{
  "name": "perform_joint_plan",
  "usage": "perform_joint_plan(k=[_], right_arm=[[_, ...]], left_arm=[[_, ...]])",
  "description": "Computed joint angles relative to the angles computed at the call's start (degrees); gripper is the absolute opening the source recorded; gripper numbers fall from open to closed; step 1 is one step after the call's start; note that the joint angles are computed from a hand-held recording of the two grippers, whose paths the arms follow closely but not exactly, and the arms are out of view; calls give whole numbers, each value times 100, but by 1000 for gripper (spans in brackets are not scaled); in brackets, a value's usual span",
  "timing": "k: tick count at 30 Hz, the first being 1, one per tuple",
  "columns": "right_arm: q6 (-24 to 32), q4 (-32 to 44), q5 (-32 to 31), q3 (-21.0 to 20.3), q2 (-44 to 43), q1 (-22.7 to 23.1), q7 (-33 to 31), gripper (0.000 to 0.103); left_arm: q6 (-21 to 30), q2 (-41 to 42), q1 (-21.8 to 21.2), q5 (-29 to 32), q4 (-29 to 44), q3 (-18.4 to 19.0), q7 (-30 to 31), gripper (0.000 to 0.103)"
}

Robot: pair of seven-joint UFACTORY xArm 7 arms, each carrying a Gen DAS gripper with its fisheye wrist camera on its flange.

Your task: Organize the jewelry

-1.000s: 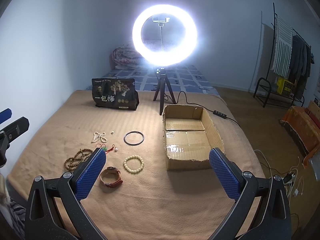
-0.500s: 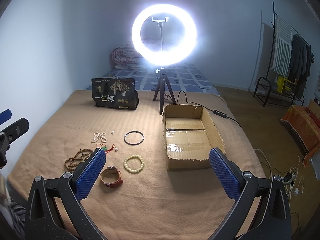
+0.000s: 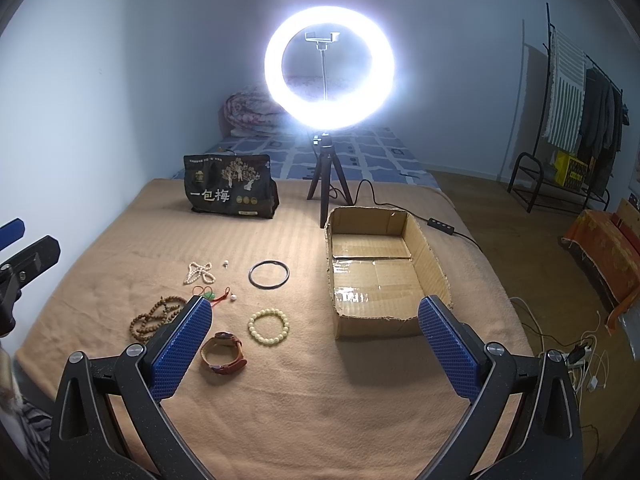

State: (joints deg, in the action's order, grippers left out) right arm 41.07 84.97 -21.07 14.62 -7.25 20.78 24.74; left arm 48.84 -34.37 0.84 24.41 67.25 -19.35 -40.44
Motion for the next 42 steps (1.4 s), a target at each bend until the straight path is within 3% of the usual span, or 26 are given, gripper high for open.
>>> perform_joint_plan(k=[17,25,34,39,42], right_arm=[[251,98,64,-19,124,46,-39,103],[491,263,294,-97,354,140,-433,102],[913,632,810,-173,742,319,-1173,102],[1093,865,870,-172,1068,488,-1565,102],[1267,939,1333,-201,1247,512,-1894,102]], left_arm=[[145,127,-37,-66,-49,146,31,103],[410,139,-9,-48,-125,351,236,103],[603,116,-183,-727,-426,965,867,103],[776,315,-458,-1476,-473,1322,1522,103],[883,443,-555,-1747,-483,1381,1841,98]])
